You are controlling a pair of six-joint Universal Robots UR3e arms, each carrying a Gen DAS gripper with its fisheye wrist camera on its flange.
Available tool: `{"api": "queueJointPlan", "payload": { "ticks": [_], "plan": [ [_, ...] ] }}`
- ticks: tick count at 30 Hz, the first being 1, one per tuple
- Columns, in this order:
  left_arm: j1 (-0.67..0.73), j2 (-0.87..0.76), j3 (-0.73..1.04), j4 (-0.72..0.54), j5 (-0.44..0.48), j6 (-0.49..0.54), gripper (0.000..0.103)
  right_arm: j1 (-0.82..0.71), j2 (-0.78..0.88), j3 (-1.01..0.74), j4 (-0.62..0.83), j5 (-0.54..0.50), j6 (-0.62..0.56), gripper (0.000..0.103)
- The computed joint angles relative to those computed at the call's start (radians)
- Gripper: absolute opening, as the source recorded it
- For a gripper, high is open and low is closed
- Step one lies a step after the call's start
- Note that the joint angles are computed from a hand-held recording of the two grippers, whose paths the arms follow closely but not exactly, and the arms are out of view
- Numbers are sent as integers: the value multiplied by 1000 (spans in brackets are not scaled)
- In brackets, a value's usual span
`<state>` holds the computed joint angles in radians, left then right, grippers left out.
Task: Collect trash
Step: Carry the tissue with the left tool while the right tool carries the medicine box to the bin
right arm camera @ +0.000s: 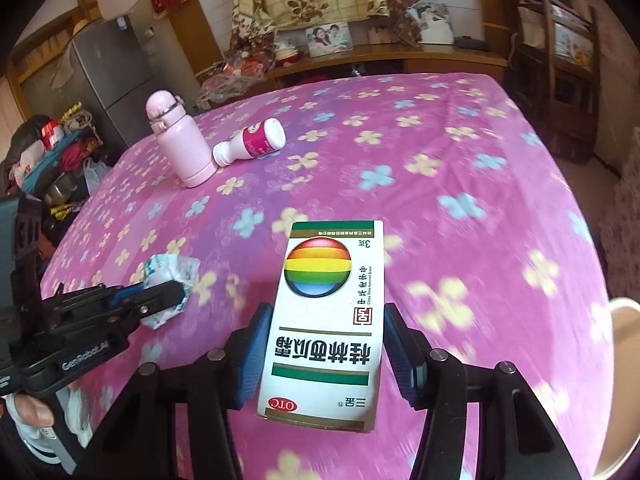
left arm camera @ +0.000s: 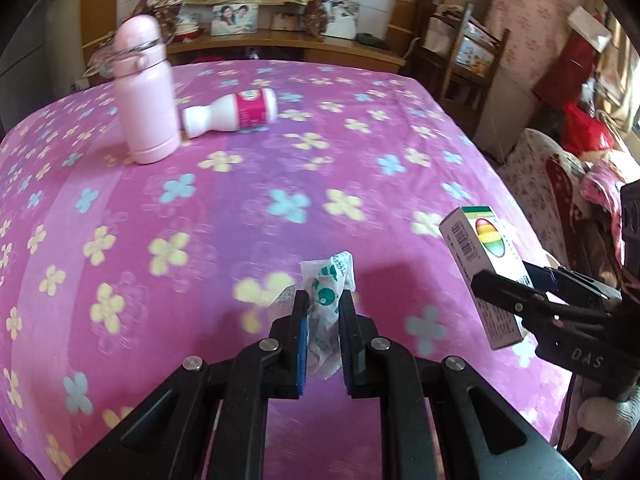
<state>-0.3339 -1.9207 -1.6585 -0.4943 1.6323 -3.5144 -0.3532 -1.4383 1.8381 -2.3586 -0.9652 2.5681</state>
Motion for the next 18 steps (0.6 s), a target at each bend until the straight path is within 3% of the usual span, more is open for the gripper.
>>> {"api": "queueJointPlan", "payload": {
  "ticks": [11,18],
  "plan": [
    [-207,-130,261,-121,85,-42,15,-324,-261,161,231,88,-241,57],
    [-302,-267,500,-206,115,-45,15,-517,-321,157,386,127,-380,57]
  ]
}}
